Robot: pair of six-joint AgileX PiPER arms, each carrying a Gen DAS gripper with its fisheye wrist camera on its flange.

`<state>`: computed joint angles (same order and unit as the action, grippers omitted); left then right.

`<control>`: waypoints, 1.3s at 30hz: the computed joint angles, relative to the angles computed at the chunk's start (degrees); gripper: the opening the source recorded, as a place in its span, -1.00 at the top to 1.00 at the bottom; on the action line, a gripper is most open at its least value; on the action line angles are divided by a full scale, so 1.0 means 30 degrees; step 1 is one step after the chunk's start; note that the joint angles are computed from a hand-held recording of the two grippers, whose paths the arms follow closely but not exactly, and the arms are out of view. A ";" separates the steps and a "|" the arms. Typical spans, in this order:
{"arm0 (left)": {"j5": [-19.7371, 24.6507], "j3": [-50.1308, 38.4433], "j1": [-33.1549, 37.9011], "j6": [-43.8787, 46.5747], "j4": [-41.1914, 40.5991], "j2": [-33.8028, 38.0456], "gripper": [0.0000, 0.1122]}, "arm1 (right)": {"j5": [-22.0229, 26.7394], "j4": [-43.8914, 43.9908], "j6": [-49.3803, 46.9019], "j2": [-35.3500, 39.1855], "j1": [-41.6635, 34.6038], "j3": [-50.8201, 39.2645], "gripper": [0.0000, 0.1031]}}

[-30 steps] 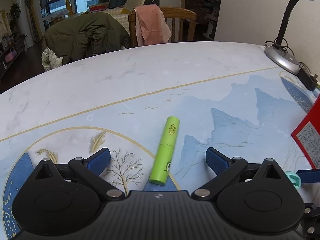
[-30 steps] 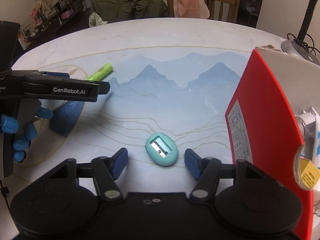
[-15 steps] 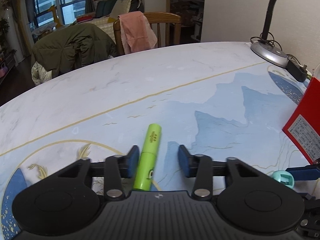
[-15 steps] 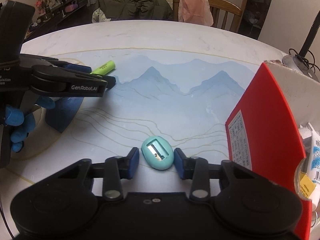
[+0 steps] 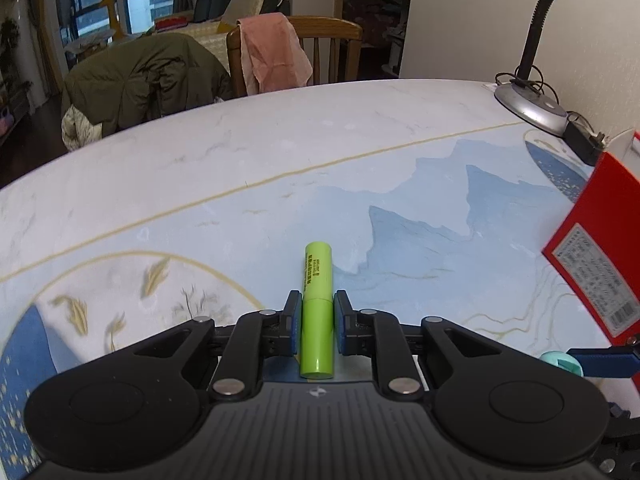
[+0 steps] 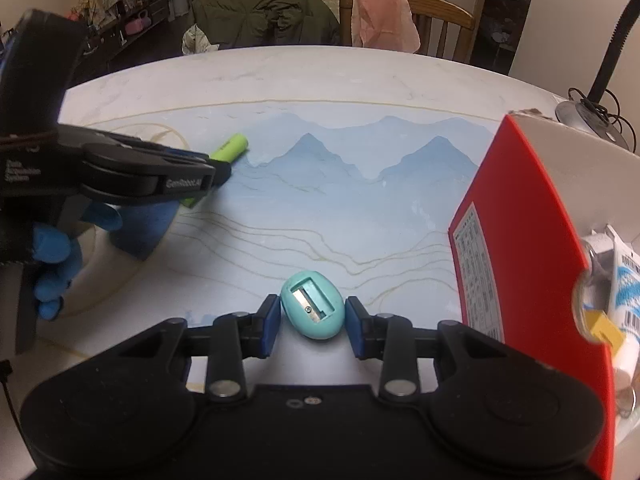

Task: Organize rigid objects
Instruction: 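Carry the green marker and teal eraser with both tools over the shoebox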

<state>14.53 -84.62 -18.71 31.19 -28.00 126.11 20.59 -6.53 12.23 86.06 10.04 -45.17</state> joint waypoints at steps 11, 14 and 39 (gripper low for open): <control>0.0143 0.4335 0.0354 0.2851 -0.4086 -0.3071 0.72 | 0.1466 0.2753 -0.1150 -0.3623 -0.0084 0.1548 0.35; 0.0037 0.5579 0.0360 0.4098 -0.5585 -0.4107 0.72 | 0.1948 0.3288 -0.1270 -0.4658 -0.0172 0.1931 0.35; 0.0648 1.0186 -0.3266 -0.3359 -0.1497 -1.2364 0.72 | 0.8018 1.0830 -1.0603 -1.2508 -0.8537 0.2943 0.35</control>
